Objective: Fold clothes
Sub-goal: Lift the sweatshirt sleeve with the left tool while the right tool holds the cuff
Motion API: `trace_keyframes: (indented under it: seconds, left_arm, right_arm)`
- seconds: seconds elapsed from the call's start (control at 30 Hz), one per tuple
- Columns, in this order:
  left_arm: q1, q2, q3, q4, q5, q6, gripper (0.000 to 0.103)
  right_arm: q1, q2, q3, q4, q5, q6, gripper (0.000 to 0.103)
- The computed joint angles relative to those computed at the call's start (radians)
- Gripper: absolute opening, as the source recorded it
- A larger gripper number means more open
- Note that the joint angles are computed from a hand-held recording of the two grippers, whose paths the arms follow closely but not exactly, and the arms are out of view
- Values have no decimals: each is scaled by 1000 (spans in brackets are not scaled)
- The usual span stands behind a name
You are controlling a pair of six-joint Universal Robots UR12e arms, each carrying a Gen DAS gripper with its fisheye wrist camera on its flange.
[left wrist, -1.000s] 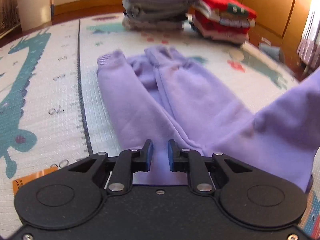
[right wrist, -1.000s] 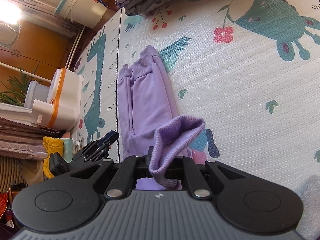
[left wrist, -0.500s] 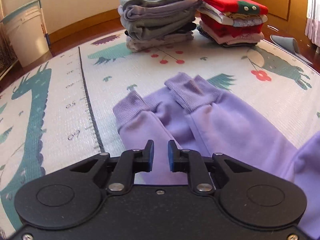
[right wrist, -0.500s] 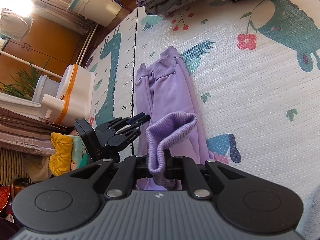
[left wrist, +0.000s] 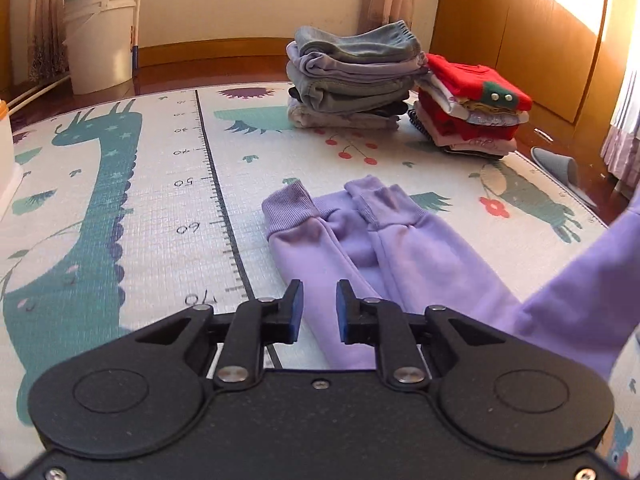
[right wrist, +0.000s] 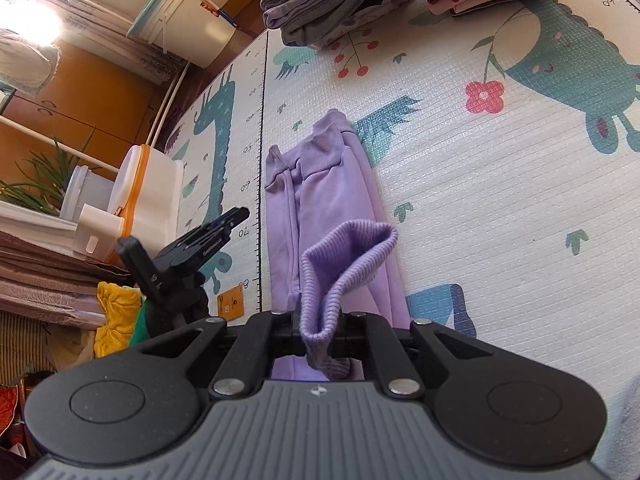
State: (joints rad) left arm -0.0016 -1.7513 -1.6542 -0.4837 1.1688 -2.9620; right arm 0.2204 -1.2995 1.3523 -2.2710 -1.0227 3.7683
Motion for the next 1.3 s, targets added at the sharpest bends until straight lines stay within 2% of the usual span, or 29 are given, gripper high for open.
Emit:
trace_keyframes:
  seconds: [0.1, 0.17, 0.27, 0.3, 0.37, 0.4, 0.47, 0.53, 0.57, 0.63, 0.67, 0.7, 0.83, 0.9, 1.03, 1.17, 1.3]
  left_arm:
    - [9, 102, -103, -31, -71, 31, 14]
    - [1, 137, -138, -66, -101, 46, 14]
    - [-33, 137, -159, -129, -110, 29, 14]
    - [-56, 124, -151, -188, -67, 59, 14]
    - [-79, 114, -151, -210, -23, 130, 14]
    - [-79, 109, -137, -227, -27, 117, 14]
    - [-64, 120, -131, -147, -62, 94, 14]
    - [-63, 91, -123, -42, -50, 30, 14]
    - [-62, 79, -108, -33, -41, 19, 14]
    - [-71, 48, -91, -127, -25, 90, 14]
    - [-75, 32, -89, -145, -17, 115, 16]
    - [-68, 39, -104, -122, -48, 144, 17]
    - [-42, 83, -129, -52, -73, 60, 17]
    - [-32, 118, -141, -76, -79, 78, 17]
    - [-49, 172, -153, -216, -49, 245, 17]
    - [-80, 158, -192, -236, -16, 238, 18]
    - [-57, 189, -194, -195, -101, 170, 18]
  right_arm:
    - [-2, 4, -2, -23, 12, 5, 10]
    - [-4, 6, -4, -40, 17, 8, 10]
    - [-6, 10, -8, -68, 16, 12, 10]
    - [-6, 11, -10, -75, 11, 15, 10]
    - [-7, 13, -13, -85, 1, 17, 10]
    - [-7, 14, -16, -87, -4, 15, 10]
    - [-7, 16, -22, -85, -12, 7, 10]
    - [-9, 16, -25, -67, -14, -7, 10]
    - [-9, 15, -23, -59, -16, -6, 10]
    - [-9, 11, -18, -51, -23, -1, 10]
    - [-8, 9, -16, -50, -25, 4, 10]
    - [-8, 9, -16, -49, -26, 6, 10]
    - [-9, 10, -24, -42, -30, 1, 10]
    - [-11, 10, -23, -45, -30, 3, 10]
    - [-15, 8, -13, -54, -24, 16, 10]
    - [-13, 11, -11, -67, -20, 32, 10]
    - [-10, 20, -23, -71, -25, 25, 10]
